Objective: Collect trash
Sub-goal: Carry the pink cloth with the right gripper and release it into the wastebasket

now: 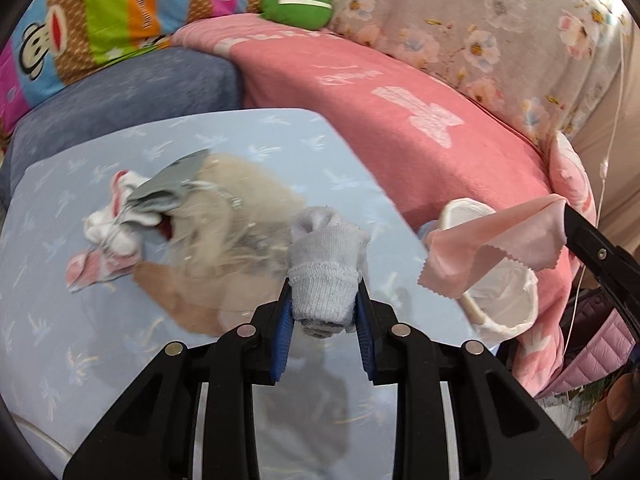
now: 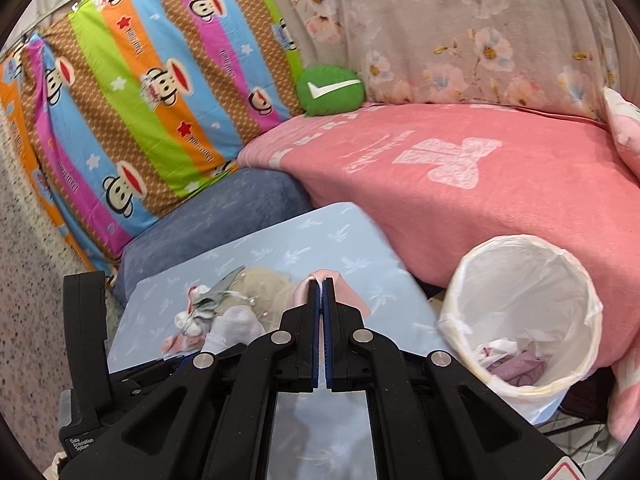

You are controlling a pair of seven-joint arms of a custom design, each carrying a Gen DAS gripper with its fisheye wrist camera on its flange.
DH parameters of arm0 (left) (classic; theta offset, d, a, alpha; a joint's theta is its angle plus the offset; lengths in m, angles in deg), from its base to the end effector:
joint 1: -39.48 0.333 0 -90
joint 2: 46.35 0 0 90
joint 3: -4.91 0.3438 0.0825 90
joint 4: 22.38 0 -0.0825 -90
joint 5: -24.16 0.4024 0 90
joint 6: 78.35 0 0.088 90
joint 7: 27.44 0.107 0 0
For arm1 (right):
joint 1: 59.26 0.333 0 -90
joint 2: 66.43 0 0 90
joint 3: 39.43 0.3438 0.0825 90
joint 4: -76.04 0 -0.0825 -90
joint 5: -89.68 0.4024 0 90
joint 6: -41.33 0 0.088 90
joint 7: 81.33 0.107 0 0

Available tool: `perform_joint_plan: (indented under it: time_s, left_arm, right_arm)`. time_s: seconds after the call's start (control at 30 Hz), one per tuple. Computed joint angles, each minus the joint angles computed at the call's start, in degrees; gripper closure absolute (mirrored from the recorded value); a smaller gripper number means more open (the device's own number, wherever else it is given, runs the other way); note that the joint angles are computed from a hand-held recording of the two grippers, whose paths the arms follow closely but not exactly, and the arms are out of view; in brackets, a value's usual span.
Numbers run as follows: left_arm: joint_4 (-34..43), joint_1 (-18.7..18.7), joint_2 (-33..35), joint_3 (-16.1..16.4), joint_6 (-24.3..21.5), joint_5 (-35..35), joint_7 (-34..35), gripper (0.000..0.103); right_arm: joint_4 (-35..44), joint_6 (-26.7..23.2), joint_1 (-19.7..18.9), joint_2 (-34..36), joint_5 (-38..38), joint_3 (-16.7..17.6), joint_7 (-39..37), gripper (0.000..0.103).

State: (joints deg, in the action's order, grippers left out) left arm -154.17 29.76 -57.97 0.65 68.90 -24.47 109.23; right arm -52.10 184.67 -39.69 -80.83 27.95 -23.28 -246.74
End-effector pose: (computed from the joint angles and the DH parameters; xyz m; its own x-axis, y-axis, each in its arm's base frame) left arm 0.5123 -0.1167 0.4954 -0.4963 -0.8218 0.2799 -0.7506 0.2442 -0.6139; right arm 0.4178 0.3201 0.5413 -0.2914 -0.9206 -0.2600 -0.4785 0.3756 -0.7937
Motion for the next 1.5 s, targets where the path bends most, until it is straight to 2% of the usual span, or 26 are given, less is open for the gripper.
perform_joint_plan:
  time_s: [0.43,0.87,1.0,1.07,1.17,1.4,1.5]
  left_arm:
    - [2.37,-6.26,0.33,-3.79,-1.57,-1.53,3.97,0.075]
    - [5.46,-9.56,3.74,-7.15,-3.15,0.48,3.35,0.071]
    - [6.21,-9.94,5.07,-7.98,-2.05,0.93,2.55,0.061]
    - [6.26,-10.03,5.44,-8.42,-0.81,1.66,1.47,0.043]
    - [5.78,-10.38,5.31,-8.66,1.30,1.35,1.36,0.034]
    - [4.81,-10.44,5.01,-8.15,3.73,1.77,0.32,0.033]
    - [3.78,-10.32,4.23,-7.80,4.77,1.54,-0.05,0.033]
  right_arm:
    - [-11.99,0.06,-6.33,-13.82,4.03,0.32,1.10,0.101]
    - [-20.39,3.01,-14.12,-22.58,10.60,1.49,-1.95,0.101]
    - [-21.72,4.75,-16.47,-23.54,12.18,1.91,-2.87,0.096]
    - [-22.13,5.30,-17.57,-23.89,12.58,2.33,-3.28,0.094]
    - [-22.62,6.03,-18.82,-24.22,13.34,2.74,-4.00,0.091]
    - [-22.80,6.85,-20.17,-24.38,14.97,4.38,-4.63,0.081]
    - [-22.66,7.37,-20.25,-23.99,15.59,4.96,-4.62,0.074]
